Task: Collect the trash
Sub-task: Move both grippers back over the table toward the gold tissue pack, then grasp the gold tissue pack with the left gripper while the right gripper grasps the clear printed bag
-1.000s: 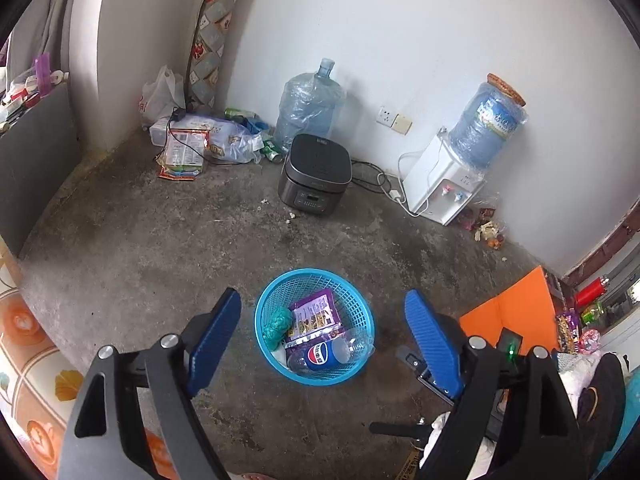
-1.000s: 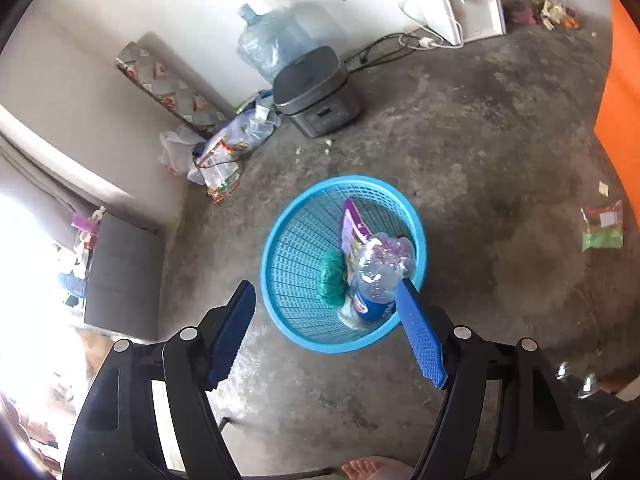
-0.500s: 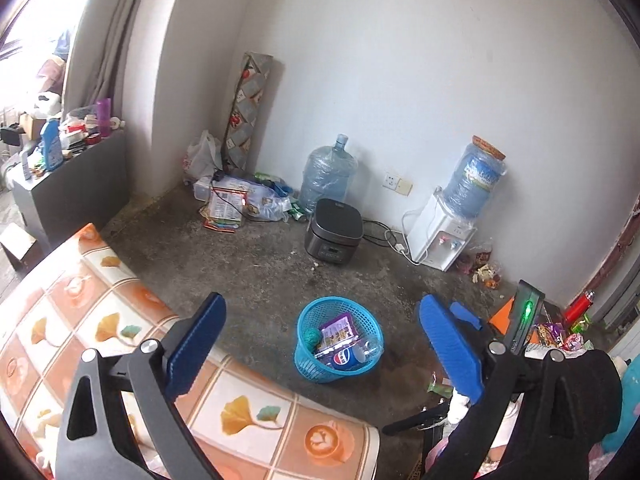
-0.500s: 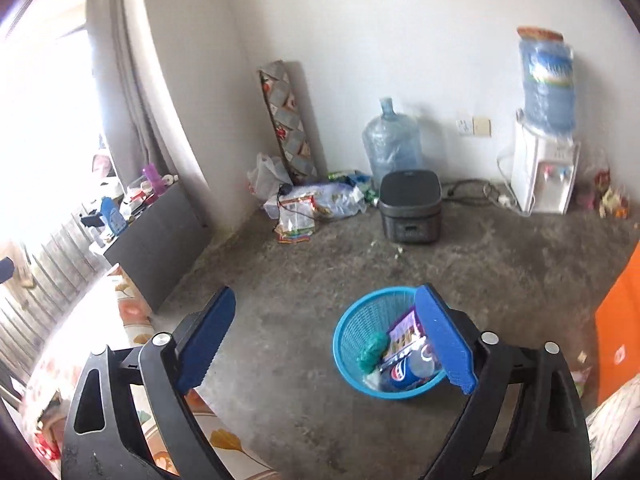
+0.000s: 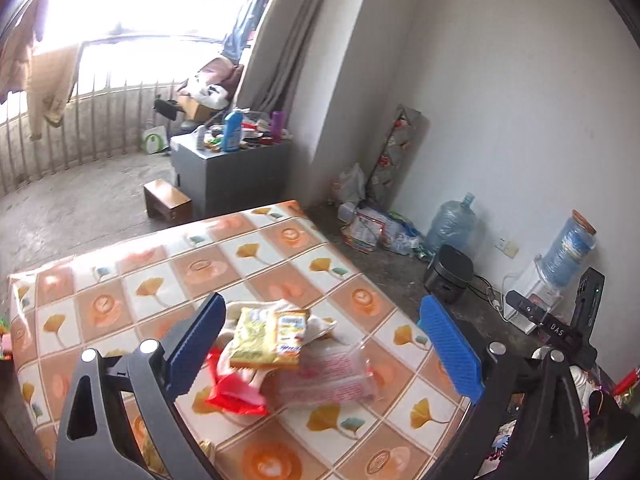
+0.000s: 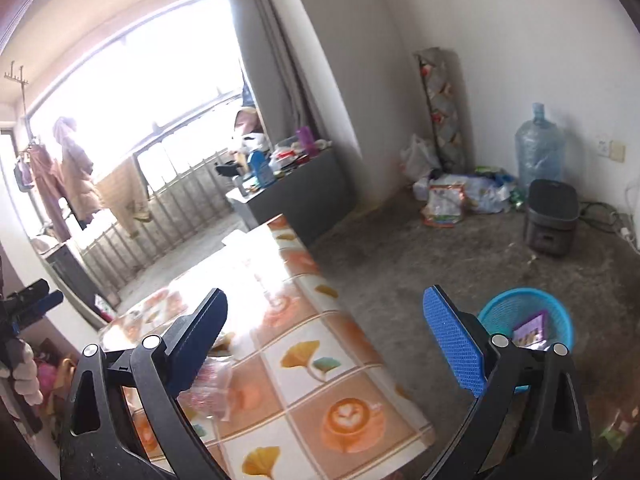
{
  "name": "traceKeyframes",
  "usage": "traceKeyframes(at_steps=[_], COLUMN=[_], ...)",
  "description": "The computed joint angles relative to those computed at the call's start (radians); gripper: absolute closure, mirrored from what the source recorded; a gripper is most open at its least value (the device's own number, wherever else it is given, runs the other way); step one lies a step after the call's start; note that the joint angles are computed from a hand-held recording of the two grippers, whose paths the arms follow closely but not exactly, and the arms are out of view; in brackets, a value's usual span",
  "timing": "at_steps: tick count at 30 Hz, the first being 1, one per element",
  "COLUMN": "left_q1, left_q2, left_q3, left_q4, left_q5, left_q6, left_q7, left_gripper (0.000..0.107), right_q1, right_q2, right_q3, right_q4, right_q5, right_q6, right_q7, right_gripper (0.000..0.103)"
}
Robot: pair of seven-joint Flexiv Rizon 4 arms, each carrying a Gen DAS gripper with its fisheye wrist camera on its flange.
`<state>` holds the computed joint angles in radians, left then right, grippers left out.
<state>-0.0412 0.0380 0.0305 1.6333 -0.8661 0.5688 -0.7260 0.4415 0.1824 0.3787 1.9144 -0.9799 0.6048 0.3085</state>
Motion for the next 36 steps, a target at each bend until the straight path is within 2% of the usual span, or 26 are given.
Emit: traceKeyframes(at_steps=[6, 11, 15, 19, 21, 24, 28, 34, 36], left_q1=[0.052, 0.083, 0.114, 0.150, 0.163, 0.163, 0.145, 0.115, 0.109], left_q2=[0.049, 0.082, 0.076, 0.019, -0.004, -0.022, -0.036, -0.052, -0.058], left_q3=[0.063, 0.086, 0.098, 0.098, 0.093, 0.077, 0.053, 0.032, 0.028], left_q4=[0.099, 0.163, 0.179, 0.159, 0.156, 0.157, 0.156, 0.164, 0.165], left_q5=[0.061, 0.141, 0.225, 0.258, 0.245, 0.219, 0.239, 0.273, 0.287], left_q6=[-0.035, -0.052, -0.117, -0.228, -0.243, -0.213, -0.125, -0.014, 0.015], left_q7=[-0.059, -0.091, -0.153, -0.260, -0.293, -0.298, -0.272, -0.221, -0.216], left_gripper=[0.011, 0.011, 0.011, 0.011, 0.011, 0.011, 0.011, 0.011, 0.015], right_q1=[0.040, 0.094, 0.137, 0.171, 0.181, 0.194, 0.203, 0.204, 0.199], right_q2=[-0.121, -0.219, -0.273, -0.308, -0.314, -0.315, -0.317, -0.318, -0.320], right_q3=[-0.035, -0.076, -0.101, -0.117, -0.123, -0.128, -0.130, -0.123, -0.121], right_q4=[-0.080, -0.166, -0.219, -0.259, -0.268, -0.276, -0.282, -0.280, -0.275], right_q5=[0.013, 0.077, 0.132, 0.187, 0.216, 0.237, 0.263, 0.340, 0.381], right_q6=[0.170, 0.252, 0.274, 0.268, 0.259, 0.234, 0.186, 0.144, 0.143], right_q7=[-0.030, -0.132, -0.198, -0.252, -0.277, -0.293, -0.304, -0.312, -0.311], right_gripper=[0.013, 0.020, 0.023, 0.024, 0.025, 0.025, 0.025, 0.032, 0.035])
